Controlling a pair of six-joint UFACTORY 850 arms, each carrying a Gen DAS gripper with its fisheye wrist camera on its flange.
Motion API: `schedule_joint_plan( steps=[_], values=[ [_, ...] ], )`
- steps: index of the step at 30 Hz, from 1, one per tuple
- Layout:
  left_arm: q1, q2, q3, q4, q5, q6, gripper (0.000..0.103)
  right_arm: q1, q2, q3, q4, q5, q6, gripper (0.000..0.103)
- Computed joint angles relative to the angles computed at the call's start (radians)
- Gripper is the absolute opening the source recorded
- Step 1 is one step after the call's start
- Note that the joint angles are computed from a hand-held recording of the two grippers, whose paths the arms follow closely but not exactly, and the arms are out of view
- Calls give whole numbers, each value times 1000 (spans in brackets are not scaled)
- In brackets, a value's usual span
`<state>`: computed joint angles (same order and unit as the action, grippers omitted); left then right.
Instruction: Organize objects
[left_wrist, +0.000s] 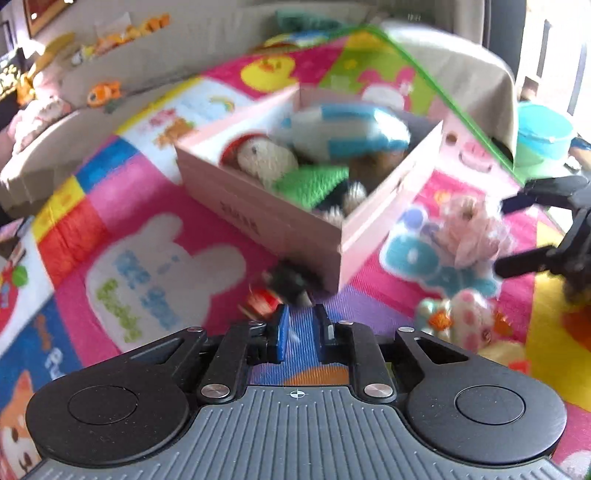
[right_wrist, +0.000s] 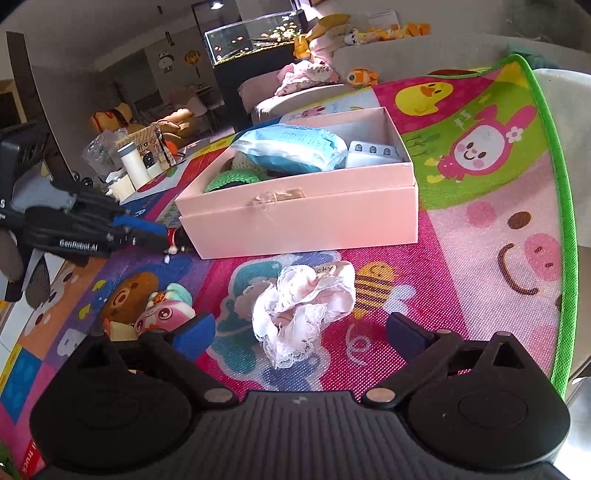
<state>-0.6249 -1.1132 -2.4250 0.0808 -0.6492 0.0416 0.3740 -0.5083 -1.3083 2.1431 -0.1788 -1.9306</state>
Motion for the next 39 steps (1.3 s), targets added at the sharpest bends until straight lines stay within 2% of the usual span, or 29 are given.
schedule_joint_plan(
  steps=[1, 2, 6, 8, 12, 14, 22, 26, 28, 29, 30, 32, 34, 36, 38, 39],
  values=[
    [-12, -26, -30, 84, -19, -47, 19, 0, 0, 0, 0, 1, -1, 99],
    [-20, -29, -24, 150, 4, -90, 20, 1, 0, 0, -1, 3, -2, 99],
    [-20, -95, -133, 156, -19, -145, 16, 3, 1, 1, 29, 9, -34, 99],
    [-29, -82, -111, 170, -16, -137, 14, 3, -1, -1, 20, 9, -26, 99],
    [-50, 15, 52, 140, 27, -139, 11, -4, -1, 0, -12, -9, 12, 100],
    [-57, 26, 67, 134, 17, -142, 11, -7, -1, 1, -26, -19, 30, 101],
    [-57, -94, -144, 56, -62, -213, 11, -9, 0, 4, -13, -27, 27, 101],
    [-66, -142, -230, 126, -111, -287, 23, -11, 2, 6, -5, -32, 29, 103],
    [-74, -157, -260, 212, -153, -357, 41, -13, 3, 9, 8, -38, 19, 103],
    [-77, -142, -232, 256, -154, -395, 52, -14, 3, 9, 9, -41, 19, 103],
    [-76, -113, -178, 292, -139, -437, 59, -15, 2, 9, 3, -44, 27, 103],
    [-69, -70, -98, 318, -108, -500, 65, -16, 0, 6, -18, -48, 50, 103],
    [-62, -10, 15, 341, -38, -537, 65, -17, 0, 6, -29, -52, 62, 103],
    [-67, 30, 89, 439, -2, -579, 56, -18, 0, 7, -29, -54, 63, 103],
    [-69, 73, 163, 562, 73, -644, 56, -18, 0, 7, -31, -54, 64, 103],
    [-63, 78, 166, 575, 107, -652, 57, -18, 0, 7, -43, -55, 74, 103]
  ],
)
